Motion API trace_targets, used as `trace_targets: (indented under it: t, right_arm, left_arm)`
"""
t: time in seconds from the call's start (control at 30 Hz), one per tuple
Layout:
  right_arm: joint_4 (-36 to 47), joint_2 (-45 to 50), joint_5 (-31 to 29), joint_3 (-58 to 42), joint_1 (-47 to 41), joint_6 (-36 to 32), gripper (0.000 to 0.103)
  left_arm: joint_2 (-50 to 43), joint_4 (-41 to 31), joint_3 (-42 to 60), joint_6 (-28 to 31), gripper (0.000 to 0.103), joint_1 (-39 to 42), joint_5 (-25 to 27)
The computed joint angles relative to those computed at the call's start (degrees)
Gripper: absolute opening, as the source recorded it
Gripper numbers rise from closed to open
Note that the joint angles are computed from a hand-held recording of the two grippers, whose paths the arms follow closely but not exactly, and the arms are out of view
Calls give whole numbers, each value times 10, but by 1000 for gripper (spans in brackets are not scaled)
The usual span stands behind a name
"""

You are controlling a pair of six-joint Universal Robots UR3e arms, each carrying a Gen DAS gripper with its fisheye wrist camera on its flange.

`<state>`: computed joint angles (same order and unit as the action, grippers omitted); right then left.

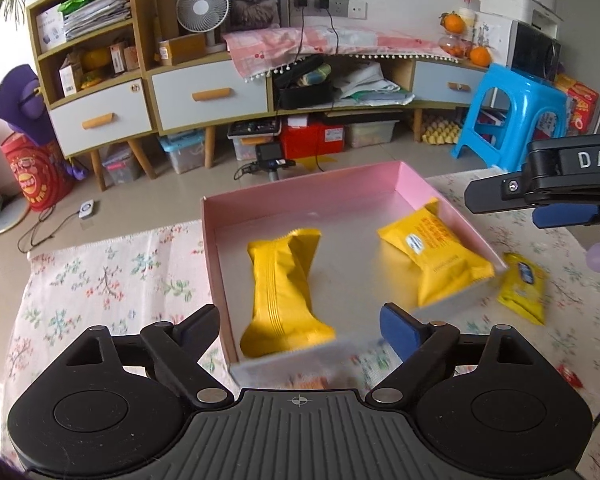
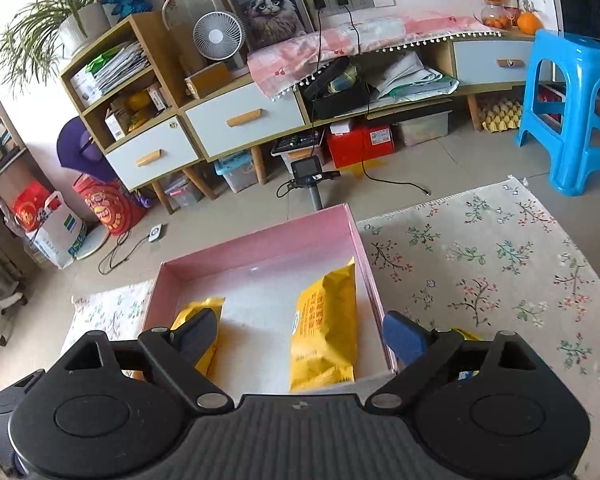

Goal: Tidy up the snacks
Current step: 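Grasp the red candy packet with left tool while right tool grasps pink pastry bag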

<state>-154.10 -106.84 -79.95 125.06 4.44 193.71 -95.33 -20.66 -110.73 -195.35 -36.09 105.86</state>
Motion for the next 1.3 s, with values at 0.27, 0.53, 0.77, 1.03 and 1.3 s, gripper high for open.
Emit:
trace_targets:
  t: [0.27, 0.53, 0.77, 1.03, 1.3]
  right_arm:
    - [61, -76, 10, 25, 9, -16, 86]
    - [59, -151, 52, 94, 4, -69, 87]
    - [52, -214, 71, 152, -4, -118, 90]
    - [19, -215, 31, 201, 63, -153, 91]
    - [-6, -207, -14, 240, 110, -177, 90]
  left_arm:
    - [93, -74, -39, -21, 90, -17, -4]
    - [195, -51, -144, -17, 96, -14, -26]
    - [264, -34, -237, -23, 97, -4, -47]
    - [302, 13, -306, -4, 97, -44, -24]
    - [268, 41, -312, -19, 97, -113, -7]
